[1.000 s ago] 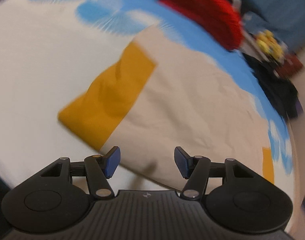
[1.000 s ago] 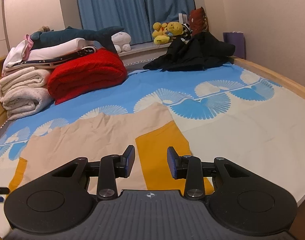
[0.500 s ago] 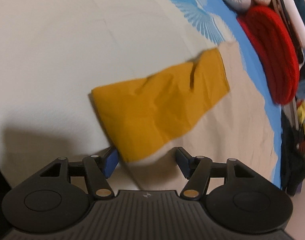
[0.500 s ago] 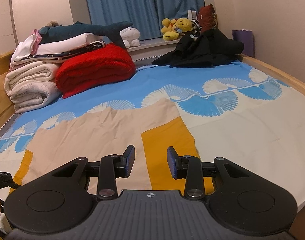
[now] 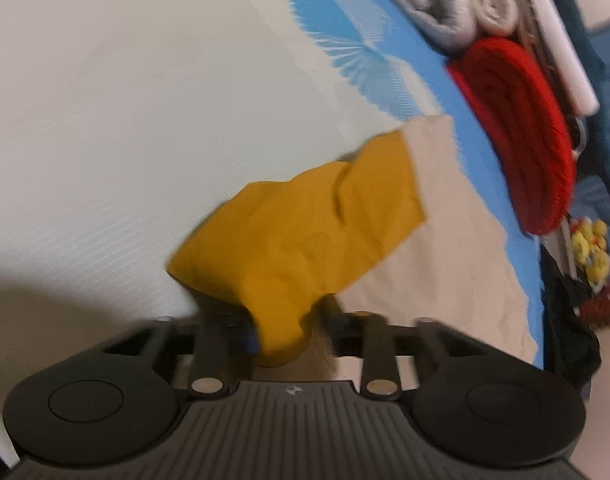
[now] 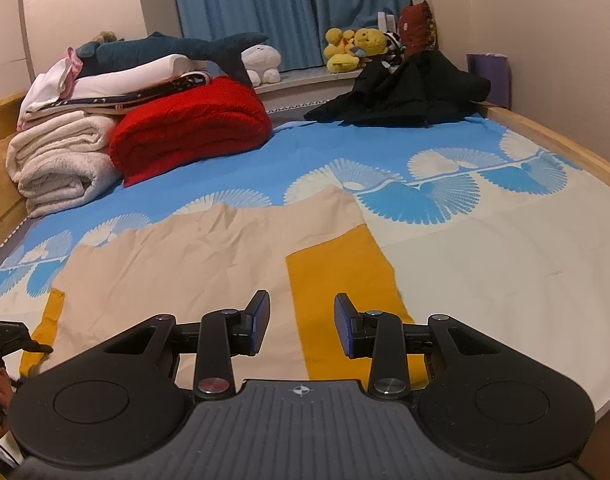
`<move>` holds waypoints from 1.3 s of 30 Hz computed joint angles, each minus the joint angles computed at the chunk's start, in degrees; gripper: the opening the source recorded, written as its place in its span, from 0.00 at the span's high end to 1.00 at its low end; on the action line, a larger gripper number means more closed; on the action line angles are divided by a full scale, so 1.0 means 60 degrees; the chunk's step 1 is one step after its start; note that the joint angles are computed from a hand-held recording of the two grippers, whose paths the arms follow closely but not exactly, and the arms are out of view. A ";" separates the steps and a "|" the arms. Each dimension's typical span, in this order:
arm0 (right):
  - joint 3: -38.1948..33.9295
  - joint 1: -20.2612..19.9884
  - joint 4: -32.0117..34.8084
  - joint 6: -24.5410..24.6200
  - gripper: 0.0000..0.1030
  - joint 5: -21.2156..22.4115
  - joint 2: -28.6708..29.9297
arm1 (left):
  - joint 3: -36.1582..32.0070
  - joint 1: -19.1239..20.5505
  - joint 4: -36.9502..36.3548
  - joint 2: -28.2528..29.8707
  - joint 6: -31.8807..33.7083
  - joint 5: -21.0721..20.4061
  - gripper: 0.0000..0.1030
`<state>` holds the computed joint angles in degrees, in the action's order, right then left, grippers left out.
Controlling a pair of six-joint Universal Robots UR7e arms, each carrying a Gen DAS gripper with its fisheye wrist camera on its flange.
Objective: Fold large clothes
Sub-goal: 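Grasp the yellow lining corner with the left tool and lift it, then fold the held yellow corner across the jacket with the left tool, then open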
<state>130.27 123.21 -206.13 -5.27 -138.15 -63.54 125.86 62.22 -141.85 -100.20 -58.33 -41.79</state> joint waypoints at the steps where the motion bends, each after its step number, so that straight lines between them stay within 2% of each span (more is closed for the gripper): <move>1: -0.0028 0.0016 0.0018 -0.0022 0.64 0.0017 0.0043 | 0.0016 -0.0126 -0.0018 -0.0010 0.0285 0.0143 0.80; 7: -0.0404 0.0246 0.0093 -0.0142 0.64 0.0220 0.0672 | 0.0366 -0.0939 -0.0093 -0.0599 0.1419 0.0641 0.84; 10: -0.0714 0.0395 0.0245 -0.0044 0.64 0.0421 0.1132 | 0.0269 -0.1243 0.0901 -0.1135 0.1287 0.0680 0.85; 14: -0.1215 0.0654 0.0555 -0.0177 0.64 0.0818 0.1818 | -0.0060 -0.1824 0.2989 -0.2030 0.0472 0.1200 0.85; 18: -0.1679 0.0958 0.0957 -0.0664 0.64 0.1488 0.2489 | -0.0708 -0.2289 0.6056 -0.2845 -0.1029 0.1612 0.85; 20: -0.1911 0.1060 0.1327 -0.0846 0.64 0.1931 0.2749 | -0.1038 -0.2411 0.7471 -0.3041 -0.1691 0.1655 0.85; 22: -0.2137 0.1146 0.1788 -0.0923 0.64 0.2272 0.3001 | -0.1256 -0.2367 0.8240 -0.3119 -0.2077 0.1554 0.84; 24: -0.2472 0.1204 0.2570 -0.0821 0.64 0.2424 0.3302 | -0.1359 -0.2278 0.8626 -0.3110 -0.2251 0.1425 0.84; 25: -0.2715 0.1223 0.3230 -0.0643 0.64 0.2278 0.3485 | -0.1372 -0.2292 0.8717 -0.3083 -0.2252 0.1437 0.84; 28: -0.3548 0.1229 0.5436 -0.0079 0.64 0.1313 0.4144 | -0.1331 -0.2570 0.8940 -0.3026 -0.2058 0.1587 0.84; 30: -0.3994 0.1178 0.6225 0.0306 0.62 0.0941 0.4566 | -0.1314 -0.2854 0.9163 -0.2886 -0.1982 0.1885 0.84; 33: -0.4319 0.1244 0.6130 0.0140 0.61 0.0653 0.4907 | -0.1248 -0.3077 0.9042 -0.2729 -0.1720 0.2154 0.84; 36: -0.4215 0.1238 0.6102 0.0280 0.61 0.0808 0.4747 | -0.1281 -0.3126 0.9127 -0.2616 -0.1778 0.2276 0.84; 39: -0.3755 0.1251 0.5208 0.0156 0.63 0.1087 0.4404 | -0.1362 -0.3211 0.9477 -0.2498 -0.2089 0.2343 0.84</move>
